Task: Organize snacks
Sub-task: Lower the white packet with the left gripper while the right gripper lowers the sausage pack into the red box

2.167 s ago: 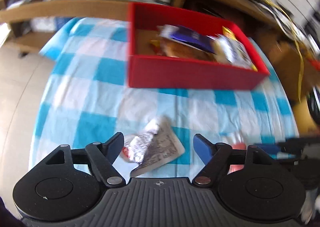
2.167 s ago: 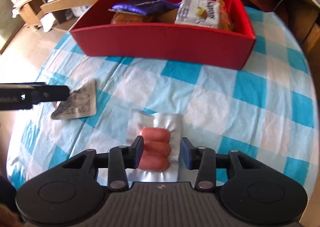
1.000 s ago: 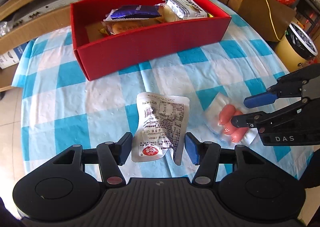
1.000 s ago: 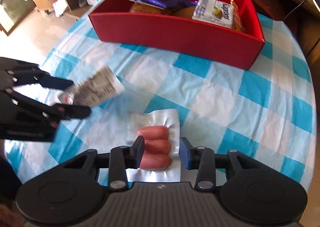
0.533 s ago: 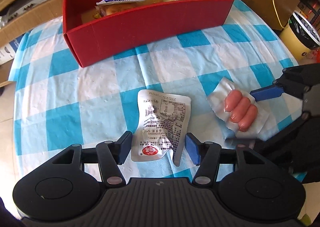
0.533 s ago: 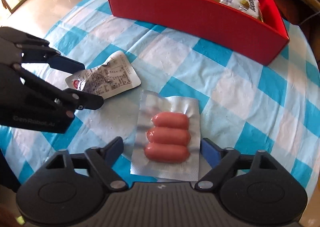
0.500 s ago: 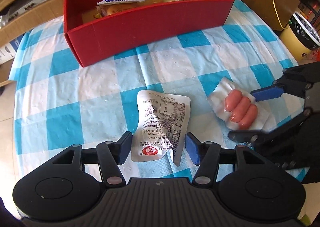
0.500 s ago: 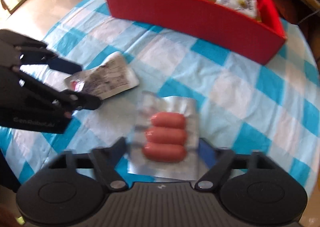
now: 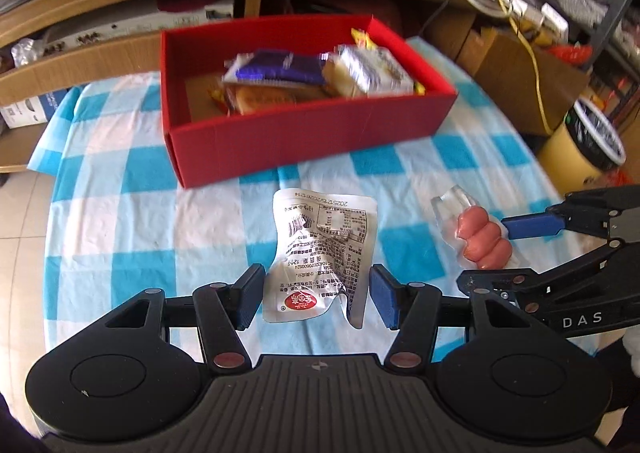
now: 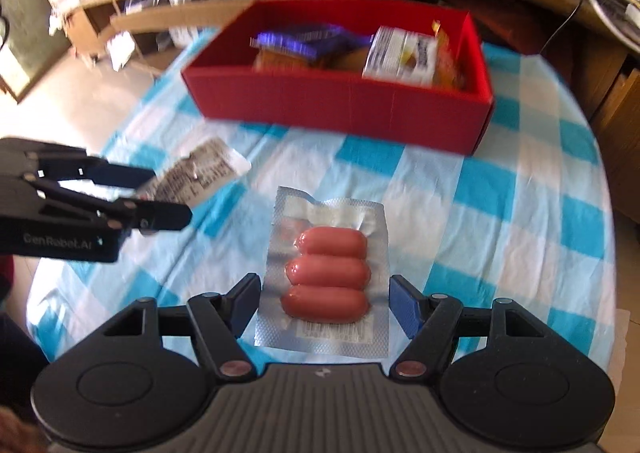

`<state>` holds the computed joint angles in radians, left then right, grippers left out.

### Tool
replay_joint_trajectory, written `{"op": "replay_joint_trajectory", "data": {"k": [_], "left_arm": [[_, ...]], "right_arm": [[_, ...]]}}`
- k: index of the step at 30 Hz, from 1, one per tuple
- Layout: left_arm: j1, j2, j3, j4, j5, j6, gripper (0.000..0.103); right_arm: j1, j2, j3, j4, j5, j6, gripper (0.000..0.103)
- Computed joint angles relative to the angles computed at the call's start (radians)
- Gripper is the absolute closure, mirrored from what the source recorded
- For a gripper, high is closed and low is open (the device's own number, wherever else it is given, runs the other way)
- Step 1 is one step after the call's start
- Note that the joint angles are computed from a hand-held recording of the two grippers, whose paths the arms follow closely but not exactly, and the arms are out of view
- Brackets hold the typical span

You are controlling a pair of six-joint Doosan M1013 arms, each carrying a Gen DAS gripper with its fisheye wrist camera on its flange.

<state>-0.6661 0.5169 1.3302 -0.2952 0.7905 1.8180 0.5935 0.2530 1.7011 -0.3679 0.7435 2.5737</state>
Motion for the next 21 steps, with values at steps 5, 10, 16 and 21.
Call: {"op": "replay_joint_trajectory", "data": {"k": [5, 10, 16, 21], "left_arm": [[-0.004, 0.003, -0.021, 0.001, -0.039, -0.037, 0.039], [-0.016, 0.014, -0.054, 0.050, -0.084, -0.077, 0.039], [-0.025, 0.044, -0.104, 0.086, -0.106, -0.116, 0.039], [-0.030, 0.073, -0.147, 0.147, -0.111, -0.169, 0.039]], "right_arm": [[-0.010, -0.012, -0.002, -0.084, -0.023, 0.087, 0.021], [-0.028, -0.010, -0.021, -0.155, -0.043, 0.144, 0.021], [-0.059, 0.006, -0.046, -0.201, -0.073, 0.173, 0.021], [-0.079, 0.023, -0.062, -0.232, -0.089, 0.192, 0.021]]}}
